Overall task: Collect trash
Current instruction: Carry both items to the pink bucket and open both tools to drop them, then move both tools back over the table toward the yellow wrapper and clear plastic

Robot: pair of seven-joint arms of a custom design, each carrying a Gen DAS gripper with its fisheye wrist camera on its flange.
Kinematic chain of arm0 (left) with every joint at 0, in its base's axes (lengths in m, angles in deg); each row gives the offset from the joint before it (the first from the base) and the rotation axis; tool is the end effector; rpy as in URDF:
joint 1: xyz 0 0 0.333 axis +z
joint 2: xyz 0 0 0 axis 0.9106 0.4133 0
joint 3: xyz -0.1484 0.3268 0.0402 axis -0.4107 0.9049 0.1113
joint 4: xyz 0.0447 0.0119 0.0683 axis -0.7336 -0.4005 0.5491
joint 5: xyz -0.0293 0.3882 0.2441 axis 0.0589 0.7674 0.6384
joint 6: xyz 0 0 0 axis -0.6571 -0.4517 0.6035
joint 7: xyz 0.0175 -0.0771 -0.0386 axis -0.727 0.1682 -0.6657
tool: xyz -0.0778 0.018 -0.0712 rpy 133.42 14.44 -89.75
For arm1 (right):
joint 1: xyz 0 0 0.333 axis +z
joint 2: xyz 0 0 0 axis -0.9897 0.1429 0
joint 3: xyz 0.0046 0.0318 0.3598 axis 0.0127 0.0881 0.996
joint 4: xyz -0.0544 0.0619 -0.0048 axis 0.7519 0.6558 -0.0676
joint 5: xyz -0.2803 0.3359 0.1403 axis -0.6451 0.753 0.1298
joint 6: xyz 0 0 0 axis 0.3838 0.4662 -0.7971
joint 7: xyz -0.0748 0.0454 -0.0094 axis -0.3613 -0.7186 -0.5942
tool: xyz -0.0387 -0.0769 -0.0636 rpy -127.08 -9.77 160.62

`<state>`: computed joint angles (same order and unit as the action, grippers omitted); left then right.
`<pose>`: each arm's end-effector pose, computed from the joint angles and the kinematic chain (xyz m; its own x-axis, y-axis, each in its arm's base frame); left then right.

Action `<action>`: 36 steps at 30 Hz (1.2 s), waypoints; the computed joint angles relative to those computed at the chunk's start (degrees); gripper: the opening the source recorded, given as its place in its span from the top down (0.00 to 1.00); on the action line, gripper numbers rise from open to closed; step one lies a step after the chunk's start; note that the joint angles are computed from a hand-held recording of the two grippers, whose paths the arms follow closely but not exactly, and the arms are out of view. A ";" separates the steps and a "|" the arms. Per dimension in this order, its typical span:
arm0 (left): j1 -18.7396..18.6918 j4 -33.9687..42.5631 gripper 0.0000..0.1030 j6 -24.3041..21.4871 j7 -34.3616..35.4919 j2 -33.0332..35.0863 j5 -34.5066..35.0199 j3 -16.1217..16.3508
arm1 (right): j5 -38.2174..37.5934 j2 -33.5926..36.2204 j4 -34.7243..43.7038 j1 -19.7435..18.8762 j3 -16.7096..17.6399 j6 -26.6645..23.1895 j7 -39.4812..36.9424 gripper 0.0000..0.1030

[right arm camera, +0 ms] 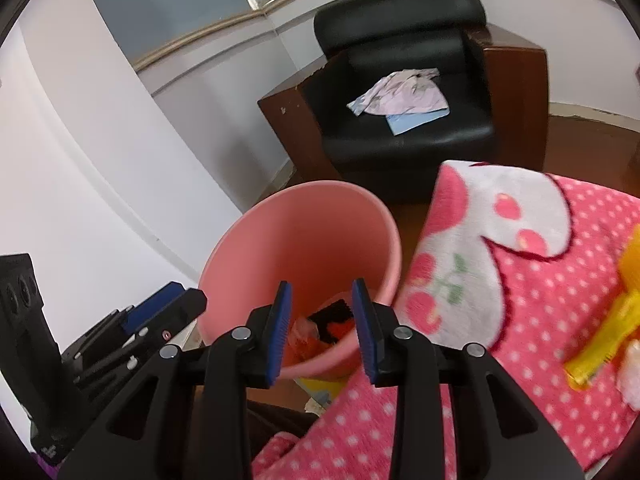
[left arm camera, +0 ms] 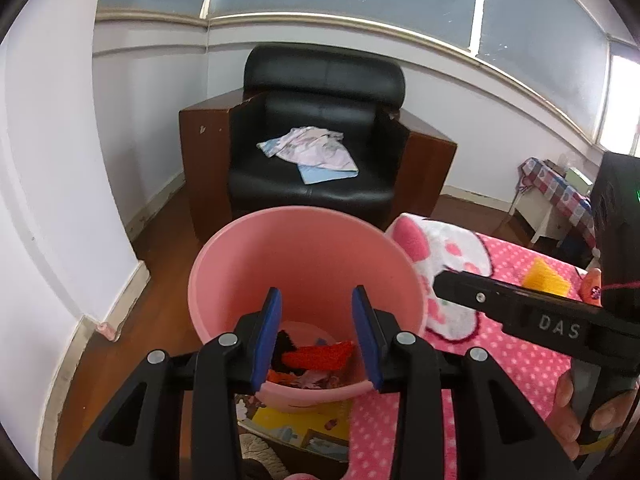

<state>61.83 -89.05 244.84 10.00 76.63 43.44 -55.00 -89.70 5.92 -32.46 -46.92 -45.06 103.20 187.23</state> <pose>0.4998 -0.3067 0.4849 -0.2274 -0.9681 0.1049 -0.6190 0.0605 -0.7831 0.5196 0.4777 0.4779 0.1394 -0.8938 -0.4263 -0.7449 0.1890 -0.6398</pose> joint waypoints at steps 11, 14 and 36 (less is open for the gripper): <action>-2.75 -0.53 0.65 0.39 7.42 -1.53 -7.08 -3.47 | -10.92 -17.01 -16.71 -3.02 4.05 -9.23 16.47 0.69; -4.58 0.44 0.65 -0.04 10.49 -0.45 -10.24 -3.63 | -9.59 -22.37 -21.74 -4.82 6.31 -11.99 17.59 0.69; -22.25 14.31 0.54 -4.50 30.06 14.20 -21.02 2.64 | -2.52 -43.74 -43.47 -20.55 15.70 -8.95 30.76 0.46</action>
<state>39.57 -74.74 240.34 40.07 90.83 22.42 -52.37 -92.22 -37.82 -75.93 -67.47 -29.35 94.25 217.99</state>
